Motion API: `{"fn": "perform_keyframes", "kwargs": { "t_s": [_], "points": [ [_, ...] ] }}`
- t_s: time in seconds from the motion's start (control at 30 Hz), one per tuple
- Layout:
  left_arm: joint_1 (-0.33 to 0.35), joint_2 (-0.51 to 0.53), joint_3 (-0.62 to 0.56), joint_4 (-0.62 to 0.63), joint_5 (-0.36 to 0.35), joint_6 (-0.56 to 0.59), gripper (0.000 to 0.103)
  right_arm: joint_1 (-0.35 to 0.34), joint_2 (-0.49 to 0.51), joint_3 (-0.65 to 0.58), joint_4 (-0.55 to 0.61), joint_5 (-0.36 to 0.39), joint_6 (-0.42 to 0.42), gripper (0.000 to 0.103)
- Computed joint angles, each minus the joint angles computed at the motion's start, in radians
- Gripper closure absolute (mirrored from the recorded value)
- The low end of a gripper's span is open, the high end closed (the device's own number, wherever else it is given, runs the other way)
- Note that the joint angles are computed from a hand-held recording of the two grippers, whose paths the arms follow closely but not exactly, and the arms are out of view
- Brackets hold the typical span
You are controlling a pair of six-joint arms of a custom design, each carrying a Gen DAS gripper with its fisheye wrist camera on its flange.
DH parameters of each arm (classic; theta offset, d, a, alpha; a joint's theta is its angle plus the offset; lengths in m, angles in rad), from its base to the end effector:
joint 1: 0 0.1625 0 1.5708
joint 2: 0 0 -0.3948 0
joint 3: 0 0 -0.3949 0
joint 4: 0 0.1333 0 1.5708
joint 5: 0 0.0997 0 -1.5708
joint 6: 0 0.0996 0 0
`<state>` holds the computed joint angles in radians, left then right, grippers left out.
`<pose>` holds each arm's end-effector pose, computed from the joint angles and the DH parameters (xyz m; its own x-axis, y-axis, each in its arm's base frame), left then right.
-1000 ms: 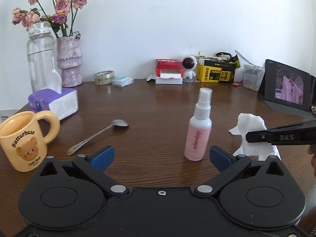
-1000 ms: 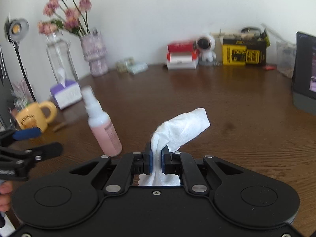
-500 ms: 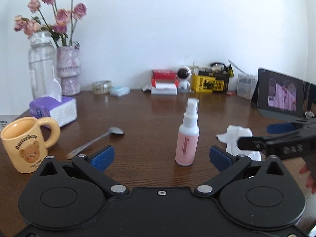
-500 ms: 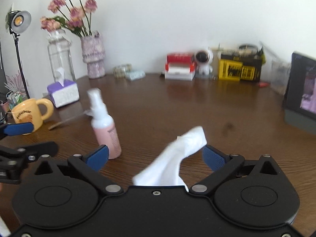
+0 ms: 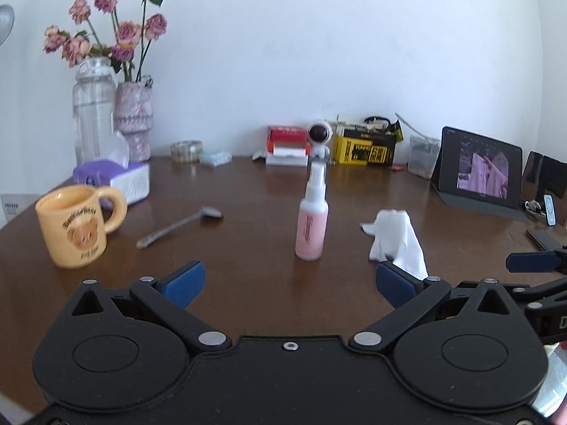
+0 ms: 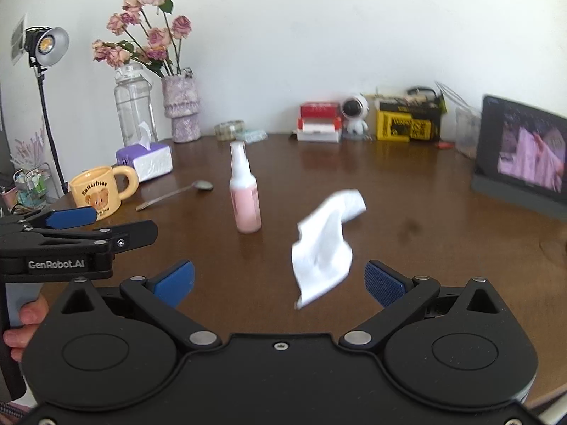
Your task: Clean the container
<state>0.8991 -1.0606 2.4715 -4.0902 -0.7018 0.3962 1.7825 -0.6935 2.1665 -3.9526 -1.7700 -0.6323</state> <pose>-0.0587 -0.4103 0.1777 -0.7515 0.0118 -0.6596 0.6152 0.3735 -0.6943 0.2120 -0.4459 0.0405 -0.7232 -0.3982 0.5643 -0.6900 0.4532 -0.5644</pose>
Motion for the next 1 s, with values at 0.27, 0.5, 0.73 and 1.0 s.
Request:
{"fn": "perform_keyframes", "kwargs": {
  "t_s": [0.27, 0.5, 0.73, 1.0],
  "points": [
    [-0.05, 0.014, 0.06, -0.04, 0.048, -0.032, 0.0, 0.014, 0.025, 0.016, -0.044, -0.085, 0.063, 0.0],
    [-0.053, 0.017, 0.063, -0.045, 0.056, -0.042, 0.0, 0.021, 0.039, 0.019, -0.058, -0.1, 0.071, 0.0],
    [-0.051, 0.01, 0.065, -0.023, 0.054, -0.056, 0.0, 0.022, 0.041, 0.016, -0.053, -0.108, 0.077, 0.0],
    [-0.055, 0.007, 0.068, -0.014, 0.057, -0.058, 0.0, 0.019, 0.041, 0.016, -0.047, -0.11, 0.083, 0.0]
  ]
}}
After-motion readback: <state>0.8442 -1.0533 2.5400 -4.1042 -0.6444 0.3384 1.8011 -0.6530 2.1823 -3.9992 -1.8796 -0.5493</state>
